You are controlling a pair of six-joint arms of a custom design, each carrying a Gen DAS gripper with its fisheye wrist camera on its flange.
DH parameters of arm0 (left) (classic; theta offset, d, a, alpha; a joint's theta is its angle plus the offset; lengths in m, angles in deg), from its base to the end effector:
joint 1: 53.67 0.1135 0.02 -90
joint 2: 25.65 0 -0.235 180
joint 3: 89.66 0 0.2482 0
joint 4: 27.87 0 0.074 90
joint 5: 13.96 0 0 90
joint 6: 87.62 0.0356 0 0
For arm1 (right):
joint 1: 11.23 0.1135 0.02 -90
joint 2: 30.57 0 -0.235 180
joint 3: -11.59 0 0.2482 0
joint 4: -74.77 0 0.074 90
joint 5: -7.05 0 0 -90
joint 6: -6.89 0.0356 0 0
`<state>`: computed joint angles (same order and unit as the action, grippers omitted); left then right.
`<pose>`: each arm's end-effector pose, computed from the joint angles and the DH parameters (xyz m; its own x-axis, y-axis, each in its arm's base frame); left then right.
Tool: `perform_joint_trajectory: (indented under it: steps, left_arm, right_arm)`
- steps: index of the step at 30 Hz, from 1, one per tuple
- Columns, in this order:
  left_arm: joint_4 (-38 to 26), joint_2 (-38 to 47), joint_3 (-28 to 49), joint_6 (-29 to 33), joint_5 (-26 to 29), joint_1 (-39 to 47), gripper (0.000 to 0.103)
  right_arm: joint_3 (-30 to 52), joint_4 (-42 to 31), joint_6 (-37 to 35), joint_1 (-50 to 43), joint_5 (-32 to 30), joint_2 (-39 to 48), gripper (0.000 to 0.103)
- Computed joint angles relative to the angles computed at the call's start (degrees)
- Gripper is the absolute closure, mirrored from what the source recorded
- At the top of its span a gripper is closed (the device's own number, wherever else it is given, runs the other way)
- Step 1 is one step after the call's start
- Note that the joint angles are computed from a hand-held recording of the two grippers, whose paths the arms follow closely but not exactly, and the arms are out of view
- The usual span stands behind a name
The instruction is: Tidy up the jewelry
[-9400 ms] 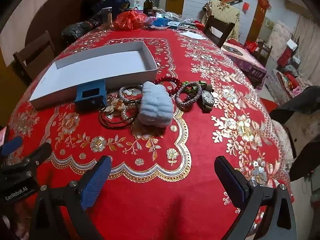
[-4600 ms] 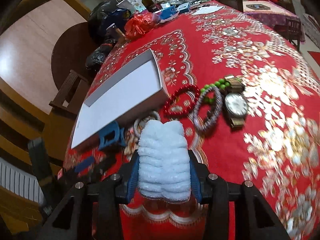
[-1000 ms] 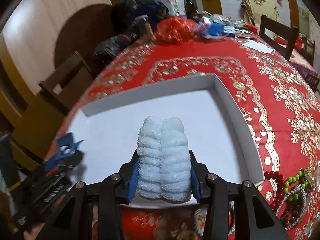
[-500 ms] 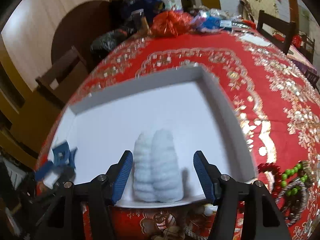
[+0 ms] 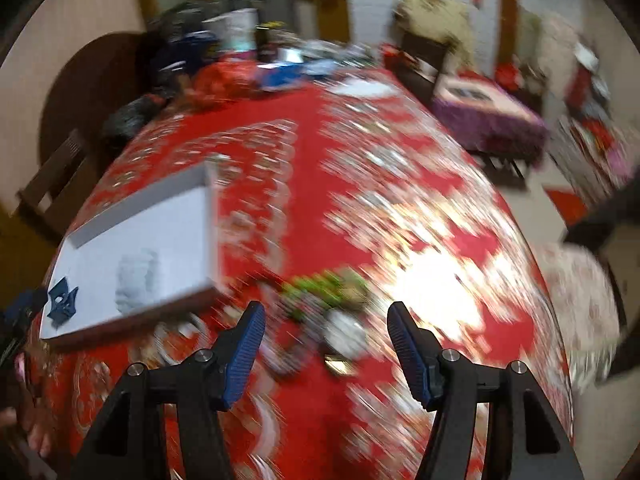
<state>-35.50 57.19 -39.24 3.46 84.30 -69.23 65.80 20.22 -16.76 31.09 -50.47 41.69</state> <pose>0.2721 -0.0811 0.1433 -0.6128 0.1900 -0.7671 0.3830 0.9204 -0.0780 0.1722 0.1309 0.1612 -0.6945 0.4127 -0.5894 0.4661 0.8821 0.0684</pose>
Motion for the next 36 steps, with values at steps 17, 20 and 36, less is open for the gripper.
perform_joint_trajectory:
  steps: [17, 20, 36]
  left_arm:
    - [-0.62, 12.09, -0.25, 12.01, 2.25, -18.33, 0.058]
    - [-0.07, 13.62, 0.55, 11.37, 2.63, -18.34, 0.061]
    - [0.67, 11.90, -1.84, 4.59, 6.98, -10.43, 0.101]
  right_arm:
    - [-13.02, 3.66, 14.66, -0.11, -6.40, -7.05, 0.042]
    - [-13.84, 5.04, 13.67, -1.07, -7.76, -6.90, 0.042]
    - [-4.20, 9.06, -4.02, -5.59, -6.25, 9.96, 0.037]
